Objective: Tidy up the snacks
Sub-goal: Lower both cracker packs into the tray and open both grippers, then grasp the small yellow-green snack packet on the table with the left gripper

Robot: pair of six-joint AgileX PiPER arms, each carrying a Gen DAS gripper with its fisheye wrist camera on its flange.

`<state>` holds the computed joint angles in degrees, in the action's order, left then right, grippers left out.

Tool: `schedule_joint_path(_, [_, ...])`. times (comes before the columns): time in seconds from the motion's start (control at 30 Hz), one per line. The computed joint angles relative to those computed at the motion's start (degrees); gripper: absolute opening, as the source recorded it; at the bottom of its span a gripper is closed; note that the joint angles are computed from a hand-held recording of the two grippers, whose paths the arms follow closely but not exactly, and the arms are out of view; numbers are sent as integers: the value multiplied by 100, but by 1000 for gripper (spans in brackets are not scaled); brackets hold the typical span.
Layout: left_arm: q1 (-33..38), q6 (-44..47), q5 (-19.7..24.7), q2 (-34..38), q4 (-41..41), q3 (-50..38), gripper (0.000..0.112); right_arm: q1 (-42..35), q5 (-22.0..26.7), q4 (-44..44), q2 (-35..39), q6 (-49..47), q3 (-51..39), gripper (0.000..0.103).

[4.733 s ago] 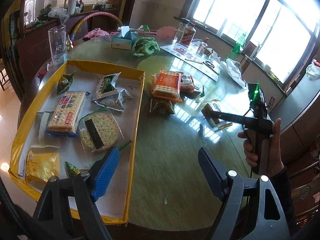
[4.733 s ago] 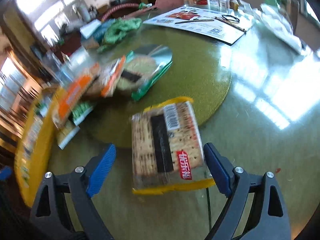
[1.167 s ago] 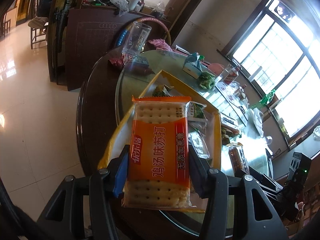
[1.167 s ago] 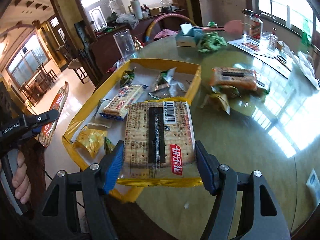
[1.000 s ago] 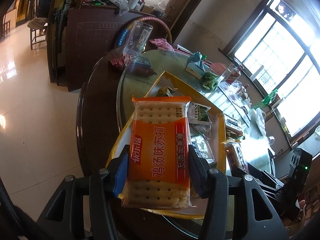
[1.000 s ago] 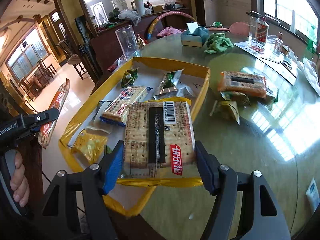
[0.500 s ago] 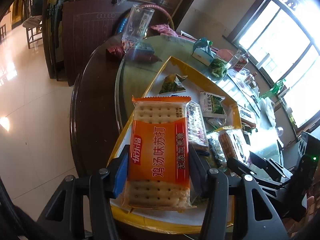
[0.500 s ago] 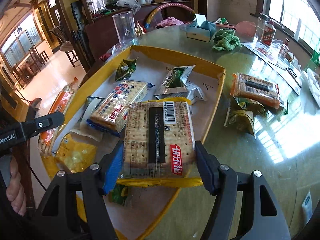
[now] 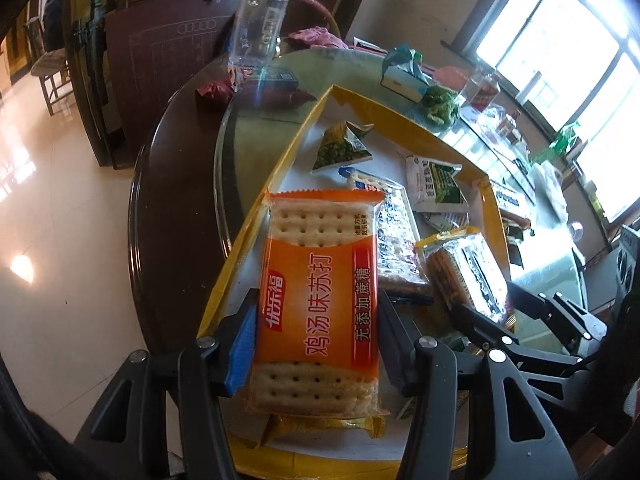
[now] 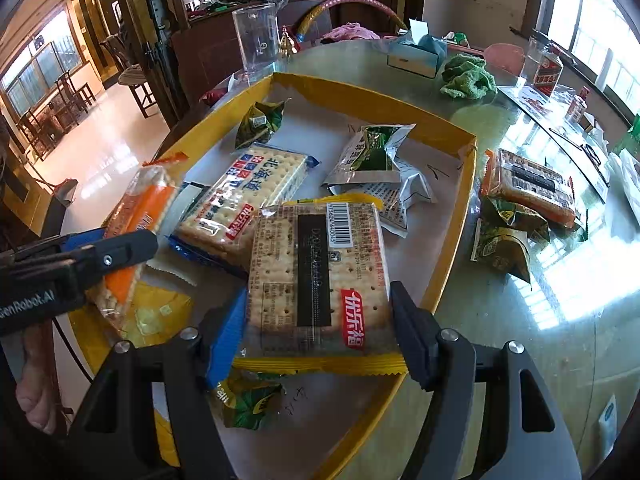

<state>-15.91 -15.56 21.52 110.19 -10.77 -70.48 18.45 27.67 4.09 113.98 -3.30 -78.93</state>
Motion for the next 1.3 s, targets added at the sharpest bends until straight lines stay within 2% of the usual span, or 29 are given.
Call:
schedule_joint_path(0.1, [22, 52, 10, 60, -66, -15, 56, -41, 24, 150, 9, -121, -21, 71])
schedule_joint_path(0.2, [42, 202, -43, -46, -212, 110, 60, -143, -61, 504, -87, -420, 98, 76])
schedule_joint_path(0.3, [61, 490, -278, -293, -552, 411, 70, -286, -211, 1257, -305, -1202, 355, 80])
schedule_joint_path(0.37, [55, 450, -312, -411, -556, 520, 71, -410, -291, 1803, -489, -1725, 564, 80])
schedule_joint_path(0.5, [-132, 42, -393, -763, -205, 778, 71, -728, -248, 3128, -833, -3005, 958, 81])
schedule_joint_path(0.63, [-577, -820, -580, -1184, 579, 1031, 72, -1123, -183, 4217, -1276, -4163, 1533, 81])
schedule_joint_path(0.77, [-1087, -1415, -704, -1387, 946, 1070, 73, -1823, 212, 5394, -1628, -5423, 2118, 84])
schedule_joint_path(0.9, [-1579, -2244, -587, -1360, 1649, 894, 73, -2489, 432, 5732, -1860, -5844, 2503, 84])
schedule_joint_path(1.03, [-2095, -2797, -242, -1100, 2223, 436, 74, -3249, 762, 6051, -2007, -6343, 2813, 84])
schedule_joint_path(1.17, [-2435, -2973, 16, -785, 2371, -15, 74, -4009, 1062, 6242, -1990, -6716, 2959, 84])
schedule_joint_path(1.3, [-2616, -2626, 489, -189, 2005, -876, 74, -4585, 1275, 6336, -1824, -6955, 2957, 84])
